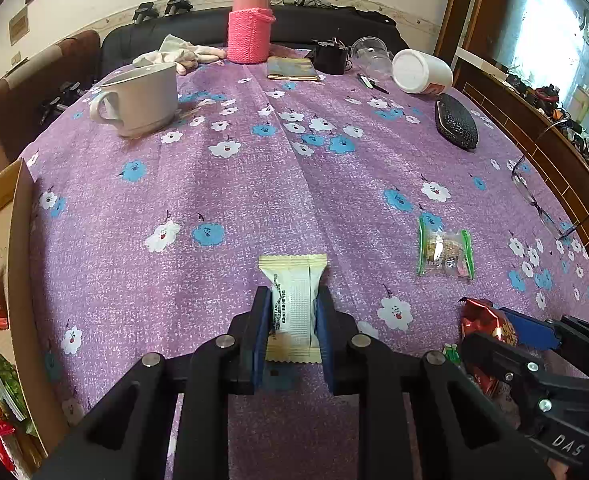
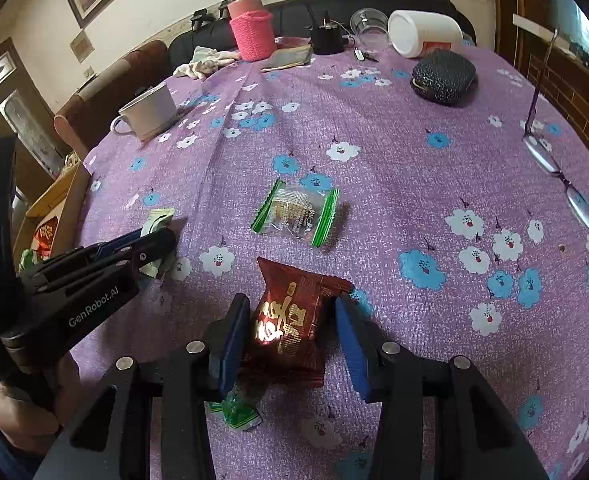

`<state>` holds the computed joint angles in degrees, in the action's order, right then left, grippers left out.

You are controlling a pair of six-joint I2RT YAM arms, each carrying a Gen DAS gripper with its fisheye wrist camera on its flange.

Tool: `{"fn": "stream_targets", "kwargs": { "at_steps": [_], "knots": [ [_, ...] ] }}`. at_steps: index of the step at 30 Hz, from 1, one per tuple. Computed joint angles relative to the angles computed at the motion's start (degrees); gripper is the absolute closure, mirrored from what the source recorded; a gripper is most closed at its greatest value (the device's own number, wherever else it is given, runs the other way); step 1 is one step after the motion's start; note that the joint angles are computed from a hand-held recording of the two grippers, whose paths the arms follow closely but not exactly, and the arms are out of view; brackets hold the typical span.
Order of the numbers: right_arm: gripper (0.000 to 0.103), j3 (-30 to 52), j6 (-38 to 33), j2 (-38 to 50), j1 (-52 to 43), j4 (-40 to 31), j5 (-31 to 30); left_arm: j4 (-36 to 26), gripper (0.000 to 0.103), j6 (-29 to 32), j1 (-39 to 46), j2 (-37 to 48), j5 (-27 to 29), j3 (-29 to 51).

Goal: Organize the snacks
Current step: 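Grasp the cream cake packet with the left gripper while the right grasps the brown gold-printed packet, then lift both held packets above the table toward the cardboard box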

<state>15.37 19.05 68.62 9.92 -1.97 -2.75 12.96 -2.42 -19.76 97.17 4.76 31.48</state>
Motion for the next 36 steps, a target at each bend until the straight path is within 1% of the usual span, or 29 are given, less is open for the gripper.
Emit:
{"fn": "stream_targets", "kwargs": {
  "at_steps": [1,2,7,11,13,16,20,22,29,31,33,36],
  "knots": [
    [0.062,-0.22,-0.42,-0.31,0.00,0.11,0.09,0.33,0.082,0.03,-0.23,0.05,-0.36,-0.15],
    [0.063,-0.33,-1.05,-0.54,0.48,0.07,0.98,0.61,0.082,0.02,-0.52,0.05,-0.85,-0.28],
    [0.064,-0.88,-1.53,0.28,6.08,1.67,8.76,1.58,0.082,0.07,-1.40,0.12,-2.31,-0.76],
    [0.063,-1.30,-2.06,1.56,7.81,3.47,11.86,2.11,0.082,0.18,-1.88,0.06,-3.14,-1.11],
    [0.063,-1.57,-2.36,1.68,8.13,4.15,12.34,2.28,0.082,0.31,-2.11,0.05,-3.57,-1.22],
    [0.063,-1.52,-3.04,2.08,8.08,4.41,12.41,2.46,0.081,0.25,-2.22,0.02,-3.72,-1.37],
    [0.063,-2.17,-2.51,1.03,6.25,4.84,9.80,3.52,0.081,0.17,-3.14,0.11,-5.45,-1.90],
    [0.063,-2.29,-2.05,0.96,6.51,5.02,9.99,3.77,0.081,0.16,-3.12,0.18,-5.59,-1.94],
    [0.063,-0.02,-2.73,2.04,6.33,1.78,9.74,3.17,0.081,0.81,-3.46,0.26,-6.38,-1.58],
    [0.064,0.24,-2.45,1.89,6.37,1.08,9.93,2.95,0.082,0.73,-3.15,0.05,-5.85,-1.61],
    [0.065,0.04,-2.67,1.30,5.41,1.09,8.74,2.96,0.083,0.78,-3.00,-0.05,-5.55,-1.64],
    [0.065,-1.14,-2.36,-2.53,4.50,0.86,8.00,3.10,0.083,0.48,-2.30,-0.85,-4.10,-1.97]
  ]
}}
